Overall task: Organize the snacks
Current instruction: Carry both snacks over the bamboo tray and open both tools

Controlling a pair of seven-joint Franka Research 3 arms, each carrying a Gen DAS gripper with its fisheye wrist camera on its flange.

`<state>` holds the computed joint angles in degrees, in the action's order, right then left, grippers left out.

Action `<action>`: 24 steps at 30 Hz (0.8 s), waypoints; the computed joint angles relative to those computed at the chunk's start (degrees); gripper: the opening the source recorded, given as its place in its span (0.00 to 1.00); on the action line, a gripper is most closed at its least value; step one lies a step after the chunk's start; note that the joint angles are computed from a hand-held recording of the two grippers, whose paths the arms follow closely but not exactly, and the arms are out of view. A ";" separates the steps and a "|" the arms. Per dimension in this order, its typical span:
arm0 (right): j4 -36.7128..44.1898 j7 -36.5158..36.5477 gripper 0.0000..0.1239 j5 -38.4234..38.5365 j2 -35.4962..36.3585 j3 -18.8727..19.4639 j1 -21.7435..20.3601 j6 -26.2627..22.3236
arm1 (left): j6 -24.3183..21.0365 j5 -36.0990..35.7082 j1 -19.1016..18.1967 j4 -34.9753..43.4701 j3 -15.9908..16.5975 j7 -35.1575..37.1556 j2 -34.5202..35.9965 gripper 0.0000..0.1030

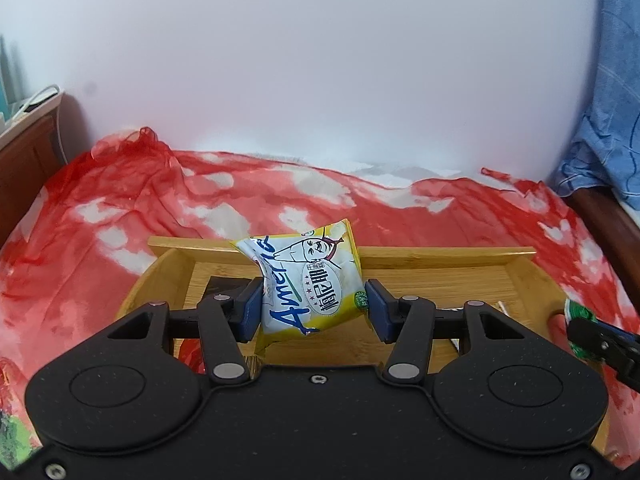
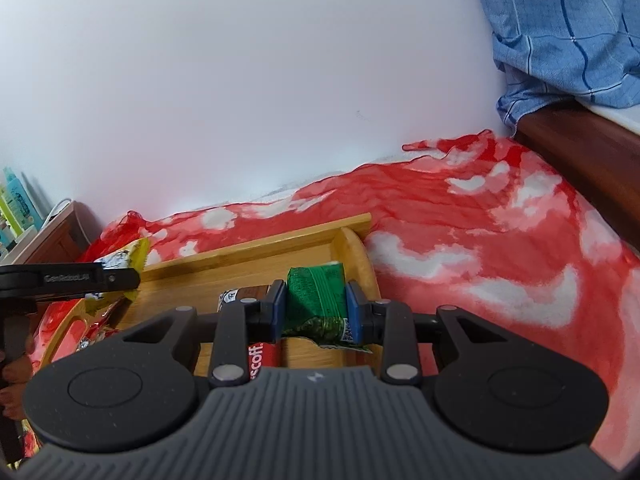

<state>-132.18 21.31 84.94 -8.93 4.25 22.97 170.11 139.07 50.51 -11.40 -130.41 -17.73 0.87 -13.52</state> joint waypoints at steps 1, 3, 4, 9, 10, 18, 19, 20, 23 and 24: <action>-0.05 0.50 0.29 -0.59 0.08 0.08 -0.01 -0.08 | 0.03 -0.21 0.06 0.05 0.14 0.05 0.30 0.49; 0.01 0.19 0.29 -0.83 0.19 0.14 0.16 -0.30 | 0.08 -0.57 0.13 0.03 0.37 0.00 0.78 0.49; -0.02 -0.25 0.28 -0.82 0.21 0.28 0.30 -0.11 | 0.05 -0.76 0.14 0.03 0.49 0.13 0.98 0.49; -0.88 4.19 0.28 -6.91 0.58 0.91 0.65 0.87 | -0.99 -1.27 -0.15 -0.19 0.59 1.27 1.45 0.49; -1.00 4.93 0.28 -7.66 0.68 0.77 0.79 0.71 | -1.16 -1.40 -0.22 -0.24 0.61 1.40 1.56 0.49; -1.22 5.13 0.28 -7.82 0.62 -0.01 1.48 -0.10 | -2.57 -3.13 -0.79 -0.61 0.90 2.55 2.23 0.50; -1.25 5.20 0.29 -7.83 0.60 -0.03 1.48 -0.18 | -2.82 -3.23 -0.86 -0.56 0.89 2.75 2.31 0.50; -1.28 5.26 0.28 -7.86 0.57 -0.01 1.50 -0.17 | -2.94 -3.17 -0.91 -0.58 0.87 2.76 2.27 0.51; -1.30 5.12 0.29 -7.62 0.53 -0.06 1.56 -0.14 | -3.42 -3.95 -1.18 -0.34 0.95 3.51 2.25 0.53; -1.29 5.01 0.29 -7.43 0.52 -0.07 1.58 -0.14 | -3.81 -4.20 -1.28 -0.22 0.87 3.67 2.21 0.53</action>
<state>-133.48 26.33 77.51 -8.41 4.18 24.54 169.97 135.26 46.32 -12.68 -130.63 -16.86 4.54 -11.31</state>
